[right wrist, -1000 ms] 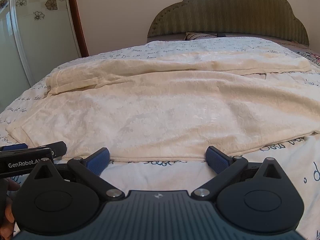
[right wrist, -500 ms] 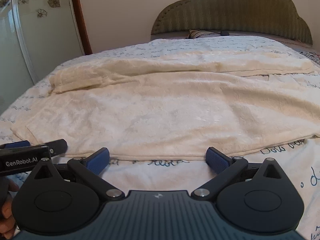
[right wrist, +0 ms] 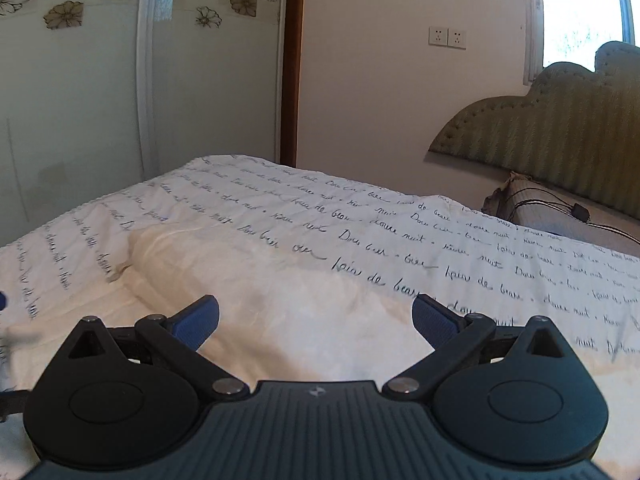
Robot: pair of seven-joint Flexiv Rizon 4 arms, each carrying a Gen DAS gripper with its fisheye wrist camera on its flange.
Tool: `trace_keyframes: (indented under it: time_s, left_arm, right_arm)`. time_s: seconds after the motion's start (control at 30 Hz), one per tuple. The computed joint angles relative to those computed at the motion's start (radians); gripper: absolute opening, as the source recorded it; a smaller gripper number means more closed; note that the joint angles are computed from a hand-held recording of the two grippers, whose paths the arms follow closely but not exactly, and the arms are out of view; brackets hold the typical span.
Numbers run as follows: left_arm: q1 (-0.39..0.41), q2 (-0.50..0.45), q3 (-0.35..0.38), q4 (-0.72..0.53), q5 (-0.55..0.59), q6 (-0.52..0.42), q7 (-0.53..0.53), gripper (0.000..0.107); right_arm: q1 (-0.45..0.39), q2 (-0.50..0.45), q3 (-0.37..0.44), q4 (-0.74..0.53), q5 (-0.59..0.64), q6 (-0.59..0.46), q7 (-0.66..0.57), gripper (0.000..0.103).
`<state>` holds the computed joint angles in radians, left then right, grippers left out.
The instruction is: Fold towel
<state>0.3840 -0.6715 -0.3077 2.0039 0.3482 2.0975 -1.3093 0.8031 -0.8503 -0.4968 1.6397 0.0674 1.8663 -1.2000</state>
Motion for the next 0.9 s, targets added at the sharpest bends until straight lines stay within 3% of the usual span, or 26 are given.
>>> trace_keyframes:
  time_s: [0.1,0.23,0.27,0.37,0.47,0.5,0.57,0.63,0.73,0.83,0.9]
  left_arm:
    - [-0.055,-0.016,0.058,-0.051,-0.039,-0.009,0.041,0.103]
    - [-0.067,-0.041,0.066,-0.105,-0.072,-0.048,0.079,0.103]
    - [-0.065,-0.047,0.061,-0.116,-0.079,-0.060,0.088,0.103]
    - [-0.058,-0.065,0.043,-0.147,-0.101,-0.099,0.114,0.103]
    - [-0.036,-0.084,-0.001,-0.182,-0.121,-0.154,0.143,0.103]
    - [-0.021,-0.092,-0.026,-0.195,-0.127,-0.177,0.155,0.103]
    - [0.022,-0.113,-0.101,-0.232,-0.146,-0.247,0.185,0.103]
    - [0.063,-0.142,-0.185,-0.286,-0.194,-0.335,0.213,0.103]
    - [0.065,-0.179,-0.251,-0.400,-0.329,-0.477,0.209,0.102]
    - [0.072,-0.236,-0.334,-0.542,-0.483,-0.659,0.196,0.102]
    - [0.056,-0.272,-0.349,-0.652,-0.594,-0.815,0.158,0.102]
  right_arm:
    - [-0.209,-0.074,0.169,-0.244,-0.213,-0.242,0.061,0.103]
    - [-0.451,-0.228,0.494,-0.570,-0.357,-0.483,-0.070,0.101]
    - [-0.492,-0.276,0.569,-0.652,-0.396,-0.546,-0.108,0.095]
    - [-0.537,-0.406,0.713,-0.896,-0.386,-0.744,-0.286,0.083]
    - [-0.531,-0.510,0.775,-1.140,-0.222,-0.914,-0.471,0.073]
    - [-0.532,-0.535,0.798,-1.209,-0.171,-0.967,-0.517,0.057]
    - [-0.538,-0.543,0.842,-1.249,-0.119,-1.012,-0.577,0.035]
    - [-0.526,-0.484,0.757,-1.159,-0.046,-0.974,-0.630,0.015]
    - [-0.428,-0.352,0.513,-0.914,0.094,-0.780,-0.710,0.010]
    - [-0.258,-0.266,0.269,-0.670,0.175,-0.501,-0.845,0.009]
    - [-0.128,-0.242,0.106,-0.507,0.176,-0.310,-0.854,0.008]
